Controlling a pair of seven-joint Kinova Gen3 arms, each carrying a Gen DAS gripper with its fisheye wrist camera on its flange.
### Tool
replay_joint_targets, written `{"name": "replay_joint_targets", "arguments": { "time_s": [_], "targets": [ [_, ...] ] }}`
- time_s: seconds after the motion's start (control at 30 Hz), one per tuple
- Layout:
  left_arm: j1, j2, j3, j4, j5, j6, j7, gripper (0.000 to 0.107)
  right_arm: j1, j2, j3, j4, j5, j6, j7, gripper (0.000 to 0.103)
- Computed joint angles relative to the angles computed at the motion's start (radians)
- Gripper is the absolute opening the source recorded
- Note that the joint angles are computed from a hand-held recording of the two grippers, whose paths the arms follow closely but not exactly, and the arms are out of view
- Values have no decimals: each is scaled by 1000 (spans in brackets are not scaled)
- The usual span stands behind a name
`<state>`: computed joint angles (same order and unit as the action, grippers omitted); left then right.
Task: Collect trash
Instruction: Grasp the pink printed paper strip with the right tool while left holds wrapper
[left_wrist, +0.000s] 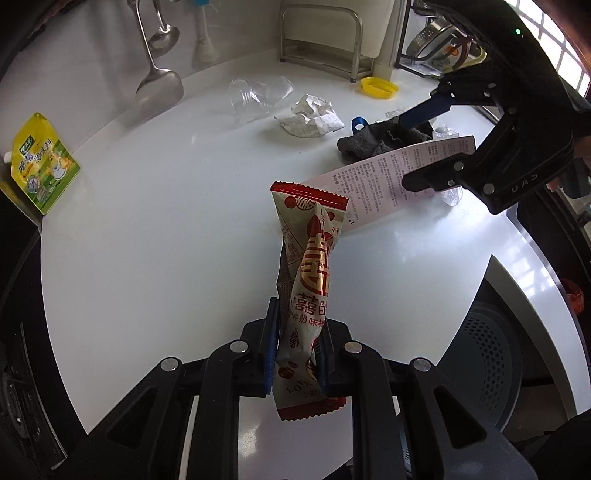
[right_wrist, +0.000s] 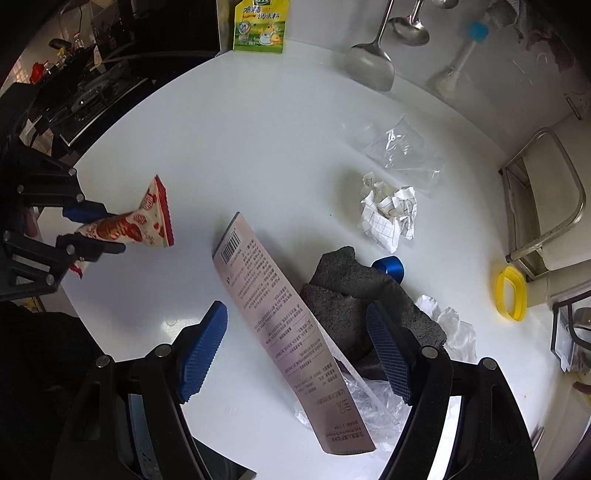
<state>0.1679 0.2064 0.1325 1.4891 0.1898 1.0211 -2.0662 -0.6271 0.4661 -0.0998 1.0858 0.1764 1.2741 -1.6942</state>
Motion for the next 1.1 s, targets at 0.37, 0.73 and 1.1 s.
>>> {"name": "replay_joint_targets", "arguments": {
  "time_s": [0.37, 0.73, 1.1],
  "targets": [
    [-1, 20, 0, -32, 15, 11, 51, 18, 14, 22, -35, 13, -100, 77, 76, 34],
    [-25, 17, -11, -34, 25, 27, 73, 19, -8, 44, -28, 8, -96, 62, 60, 26],
    [-50, -2, -12, -34, 61, 34, 47, 21, 35, -24, -26, 79, -132, 9, -12, 16]
  ]
}}
